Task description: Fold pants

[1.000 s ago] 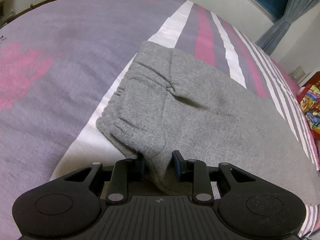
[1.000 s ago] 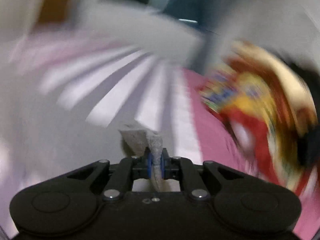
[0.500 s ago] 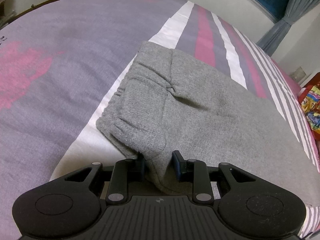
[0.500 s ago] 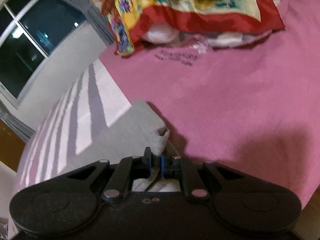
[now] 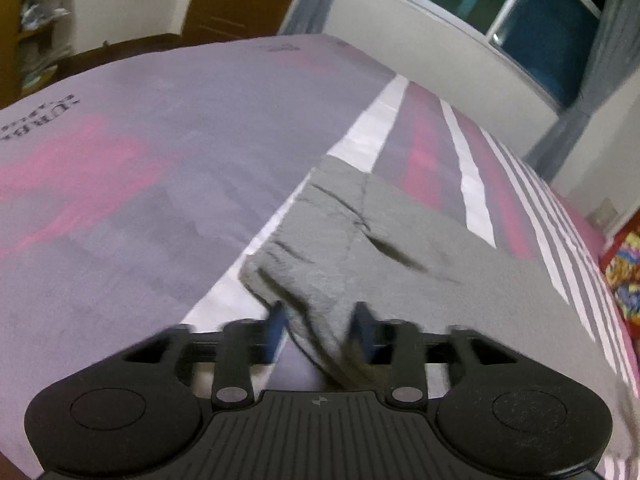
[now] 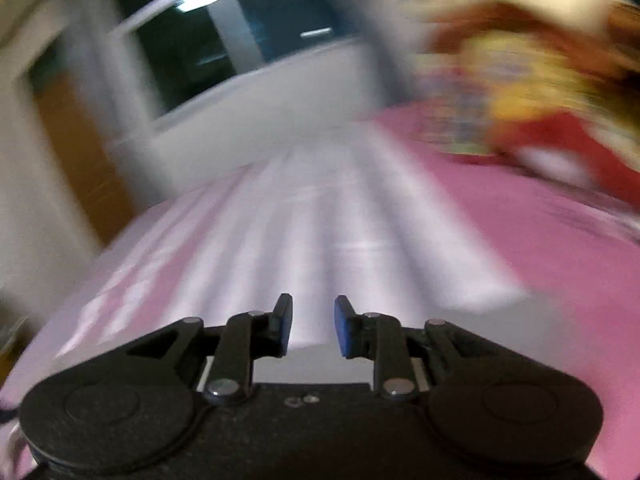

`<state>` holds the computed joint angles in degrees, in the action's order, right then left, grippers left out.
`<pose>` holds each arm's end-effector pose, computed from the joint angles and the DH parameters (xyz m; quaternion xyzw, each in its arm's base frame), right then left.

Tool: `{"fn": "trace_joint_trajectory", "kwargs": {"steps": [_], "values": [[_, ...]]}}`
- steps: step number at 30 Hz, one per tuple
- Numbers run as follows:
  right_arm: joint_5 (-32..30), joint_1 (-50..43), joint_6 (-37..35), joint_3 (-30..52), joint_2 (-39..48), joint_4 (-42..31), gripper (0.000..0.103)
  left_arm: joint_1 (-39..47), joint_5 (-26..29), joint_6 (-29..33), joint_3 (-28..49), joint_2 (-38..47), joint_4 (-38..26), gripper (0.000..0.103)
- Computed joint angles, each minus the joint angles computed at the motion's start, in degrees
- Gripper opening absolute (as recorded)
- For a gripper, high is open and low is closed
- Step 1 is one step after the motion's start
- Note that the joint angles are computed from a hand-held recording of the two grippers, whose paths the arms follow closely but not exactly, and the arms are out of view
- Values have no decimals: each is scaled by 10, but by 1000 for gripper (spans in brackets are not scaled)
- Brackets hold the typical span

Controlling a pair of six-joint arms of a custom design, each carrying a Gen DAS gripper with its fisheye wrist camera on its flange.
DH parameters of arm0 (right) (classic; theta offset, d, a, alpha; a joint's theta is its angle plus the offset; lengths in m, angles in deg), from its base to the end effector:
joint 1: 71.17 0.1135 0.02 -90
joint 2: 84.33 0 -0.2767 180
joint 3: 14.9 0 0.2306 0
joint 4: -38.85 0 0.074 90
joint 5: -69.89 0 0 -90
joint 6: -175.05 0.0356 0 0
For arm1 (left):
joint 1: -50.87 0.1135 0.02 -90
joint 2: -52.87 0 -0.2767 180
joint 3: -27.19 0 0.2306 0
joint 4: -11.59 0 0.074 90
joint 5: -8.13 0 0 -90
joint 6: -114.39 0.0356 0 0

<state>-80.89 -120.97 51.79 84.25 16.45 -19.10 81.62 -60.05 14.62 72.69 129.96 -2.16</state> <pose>0.2487 -0.2462 0.3000 -0.0116 0.8428 0.2154 0.4931 0.2043 0.1062 0.1863 -0.2471 0.8770 -0.1042 0.3987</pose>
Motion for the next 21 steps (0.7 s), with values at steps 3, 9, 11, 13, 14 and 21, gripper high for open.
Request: {"fn": "trace_joint_trajectory", "kwargs": {"steps": [3, 9, 11, 13, 14, 21], "values": [[14, 171, 42, -43, -44, 52, 71, 23, 22, -10, -3, 13, 26, 54], [193, 430, 114, 49, 89, 111, 46, 58, 84, 15, 43, 91, 29, 53], [201, 441, 144, 133, 170, 74, 46, 64, 99, 29, 49, 114, 30, 52], [193, 441, 150, 210, 234, 21, 47, 78, 124, 37, 47, 134, 40, 48], [185, 441, 145, 225, 248, 0, 47, 87, 139, 36, 42, 145, 52, 47], [169, 457, 45, 339, 320, -130, 41, 88, 153, 27, 15, 159, 110, 45]]}}
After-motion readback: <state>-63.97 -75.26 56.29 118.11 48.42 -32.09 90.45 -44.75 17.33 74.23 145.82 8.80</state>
